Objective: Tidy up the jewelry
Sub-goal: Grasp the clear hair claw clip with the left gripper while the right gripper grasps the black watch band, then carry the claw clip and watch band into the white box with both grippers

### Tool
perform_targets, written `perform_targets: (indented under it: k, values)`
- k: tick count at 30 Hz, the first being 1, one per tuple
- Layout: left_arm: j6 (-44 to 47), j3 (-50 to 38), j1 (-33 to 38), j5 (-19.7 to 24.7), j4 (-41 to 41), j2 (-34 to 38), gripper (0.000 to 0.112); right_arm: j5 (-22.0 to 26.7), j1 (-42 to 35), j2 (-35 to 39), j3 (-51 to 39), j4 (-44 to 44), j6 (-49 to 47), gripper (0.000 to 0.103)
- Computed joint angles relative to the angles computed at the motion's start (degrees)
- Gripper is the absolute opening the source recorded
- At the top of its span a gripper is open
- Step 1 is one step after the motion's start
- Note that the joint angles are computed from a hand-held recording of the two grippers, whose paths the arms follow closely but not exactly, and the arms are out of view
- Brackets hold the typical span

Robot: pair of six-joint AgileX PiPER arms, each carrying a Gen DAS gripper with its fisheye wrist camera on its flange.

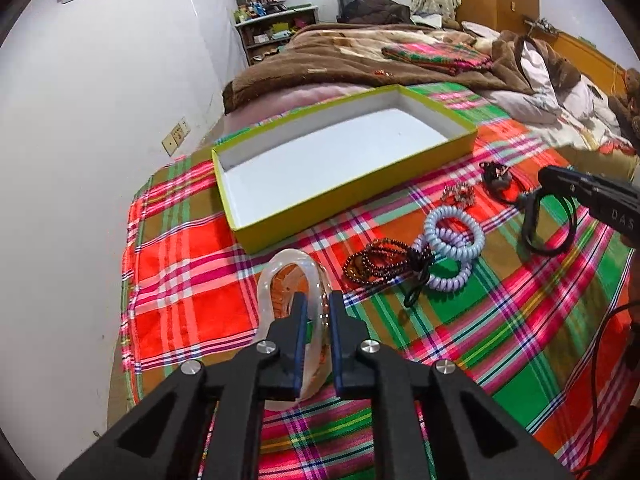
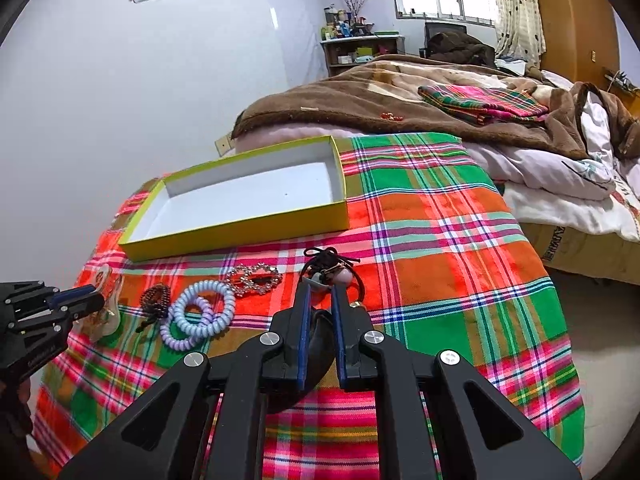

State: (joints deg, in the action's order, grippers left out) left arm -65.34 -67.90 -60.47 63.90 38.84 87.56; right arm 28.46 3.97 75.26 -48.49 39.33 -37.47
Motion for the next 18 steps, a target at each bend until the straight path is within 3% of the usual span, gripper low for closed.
perform_targets:
  k: [3,8,12,14,18]
  values:
    - [-2.0,0.4,-0.5,0.6,1.1,-1.2,0.008,3.9,-3.3,0.1,-0.4,6.4,-6.0,0.010]
    - [-3.8,1.1,-0.9,0.8,1.6,-1.9,0.007,8.0,-6.2,-0.2,-1.4,9.8,-9.5,0.009]
    - [-4.8,1.1,-1.0,0.6,1.9,-2.6,0.007,7.9,-6.0,-0.6,-2.3,8.7,-8.8,0.009]
    - [-5.1,1.2,-1.0,0.7,2.1,-2.6,0.007,8.0,-5.7,-1.2,-2.6,8.9,-9.1,0.000]
    - [-5.1,1.3,-0.6,0.7,2.2,-3.3,0.007,8.2,-5.3,-1.2,-3.6,8.8,-9.2,0.000]
